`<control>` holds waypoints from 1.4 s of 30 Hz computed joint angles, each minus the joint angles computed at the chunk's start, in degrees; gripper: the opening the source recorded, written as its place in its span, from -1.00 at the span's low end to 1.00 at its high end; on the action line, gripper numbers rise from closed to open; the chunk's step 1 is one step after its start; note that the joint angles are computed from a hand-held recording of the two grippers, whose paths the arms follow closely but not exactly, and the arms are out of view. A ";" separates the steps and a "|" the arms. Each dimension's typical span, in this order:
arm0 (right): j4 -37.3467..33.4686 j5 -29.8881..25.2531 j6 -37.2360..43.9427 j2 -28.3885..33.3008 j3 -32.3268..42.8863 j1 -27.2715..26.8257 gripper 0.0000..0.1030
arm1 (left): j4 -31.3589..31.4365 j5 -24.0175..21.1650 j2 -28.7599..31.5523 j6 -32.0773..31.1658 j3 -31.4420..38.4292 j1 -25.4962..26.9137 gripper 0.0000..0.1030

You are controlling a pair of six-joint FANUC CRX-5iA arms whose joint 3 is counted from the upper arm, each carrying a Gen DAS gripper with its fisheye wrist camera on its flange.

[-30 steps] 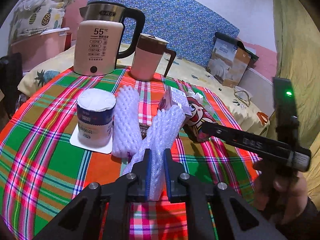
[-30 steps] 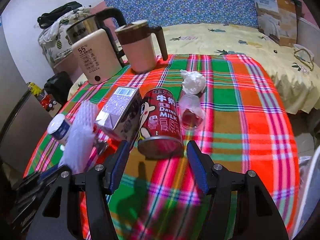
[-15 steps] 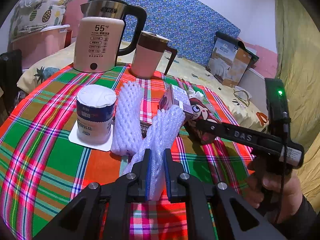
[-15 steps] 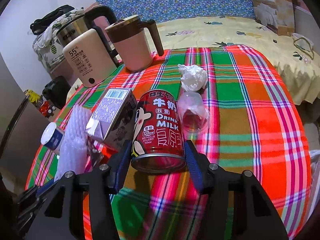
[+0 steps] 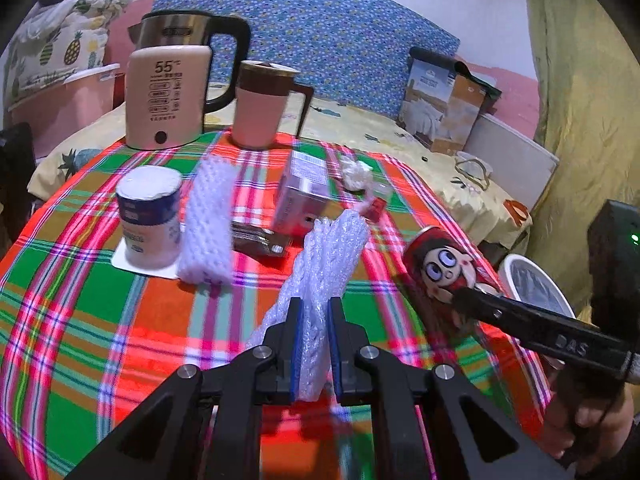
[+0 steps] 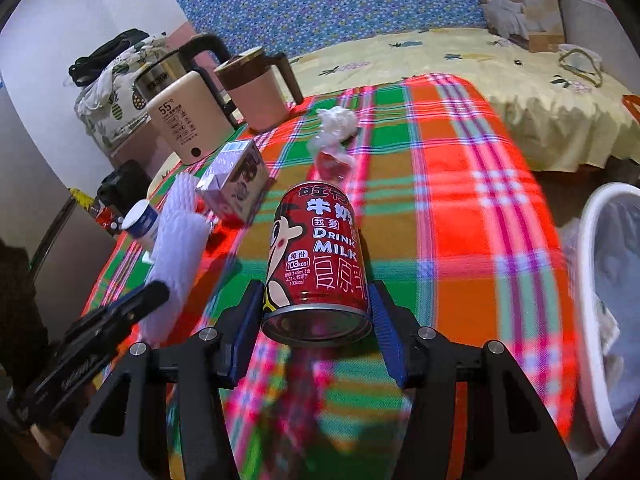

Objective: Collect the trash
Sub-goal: 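Grasp a white foam net with the left tool while the right tool grasps the red milk can, then carry the foam net and red milk can over the trash bin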

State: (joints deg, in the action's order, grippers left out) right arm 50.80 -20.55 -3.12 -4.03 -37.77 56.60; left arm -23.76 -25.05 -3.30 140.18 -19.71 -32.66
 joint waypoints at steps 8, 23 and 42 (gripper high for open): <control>6.28 -3.64 -7.21 -6.55 -6.21 2.29 0.06 | -1.90 -3.64 0.56 3.59 1.72 -5.80 -0.77; 12.44 -6.16 -15.95 -12.48 -12.12 2.82 0.06 | -3.93 -7.69 2.59 3.94 6.93 -11.63 -0.77; 9.98 -18.23 -20.83 -22.98 -18.92 3.44 0.06 | 4.34 -4.31 12.99 -9.59 17.11 -14.40 -0.77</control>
State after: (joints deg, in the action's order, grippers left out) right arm 60.78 -38.77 -23.95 -27.00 -56.69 60.05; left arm -19.43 -29.37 9.70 130.58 -2.60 -47.06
